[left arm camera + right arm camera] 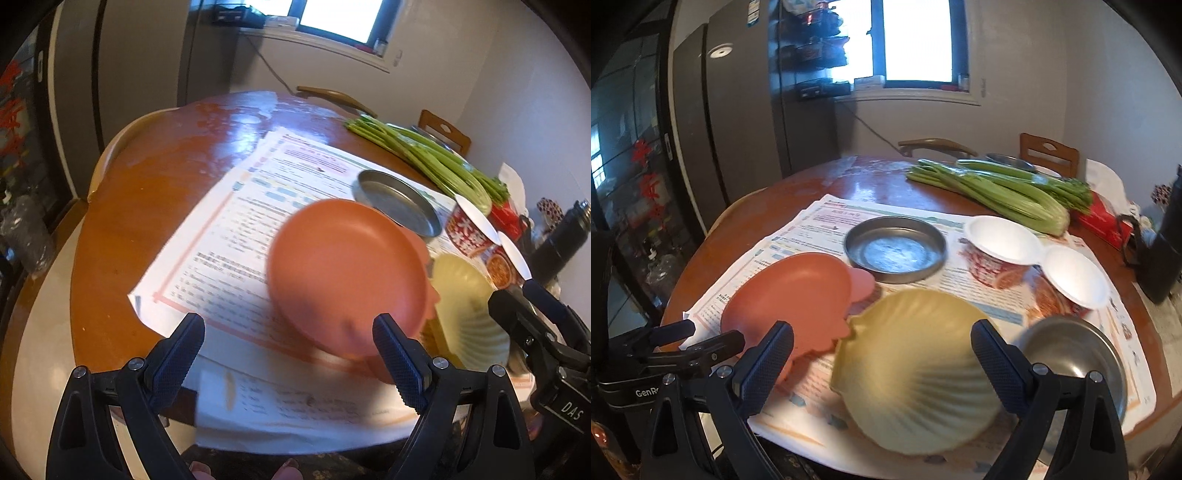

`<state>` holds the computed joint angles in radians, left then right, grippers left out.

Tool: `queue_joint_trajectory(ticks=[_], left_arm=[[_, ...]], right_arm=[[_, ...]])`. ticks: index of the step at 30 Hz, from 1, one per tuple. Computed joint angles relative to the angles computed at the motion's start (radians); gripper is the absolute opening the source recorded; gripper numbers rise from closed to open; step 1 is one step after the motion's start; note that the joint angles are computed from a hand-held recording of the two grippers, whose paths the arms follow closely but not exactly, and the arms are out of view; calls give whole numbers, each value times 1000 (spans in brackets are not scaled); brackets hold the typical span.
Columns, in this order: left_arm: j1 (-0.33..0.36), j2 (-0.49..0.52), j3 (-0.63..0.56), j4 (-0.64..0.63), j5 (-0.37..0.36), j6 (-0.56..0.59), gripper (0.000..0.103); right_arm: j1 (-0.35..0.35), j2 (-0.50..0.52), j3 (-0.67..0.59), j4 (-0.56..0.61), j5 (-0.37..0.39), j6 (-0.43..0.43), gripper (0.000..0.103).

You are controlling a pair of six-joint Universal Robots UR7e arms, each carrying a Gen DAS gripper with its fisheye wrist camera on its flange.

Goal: Organize plates and bowls
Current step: 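Grasp the rim of the salmon-orange plate with the left tool and lift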

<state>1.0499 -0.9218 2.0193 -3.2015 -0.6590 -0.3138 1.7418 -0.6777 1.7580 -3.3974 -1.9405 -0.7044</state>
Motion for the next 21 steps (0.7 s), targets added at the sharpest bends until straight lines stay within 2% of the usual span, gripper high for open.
queue_joint_trajectory(ticks=[12,17,21], left_arm=[[48,7,-69,95,-22,-18,92],[61,22,-100,143,-36,-35,92],[58,41,-117,146,-5,-26,92]], right_arm=[[17,89,-151,140,-22,-17,95],[8,109,-223,261,-28,34,94],[4,145,-282,304,-49,16,93]])
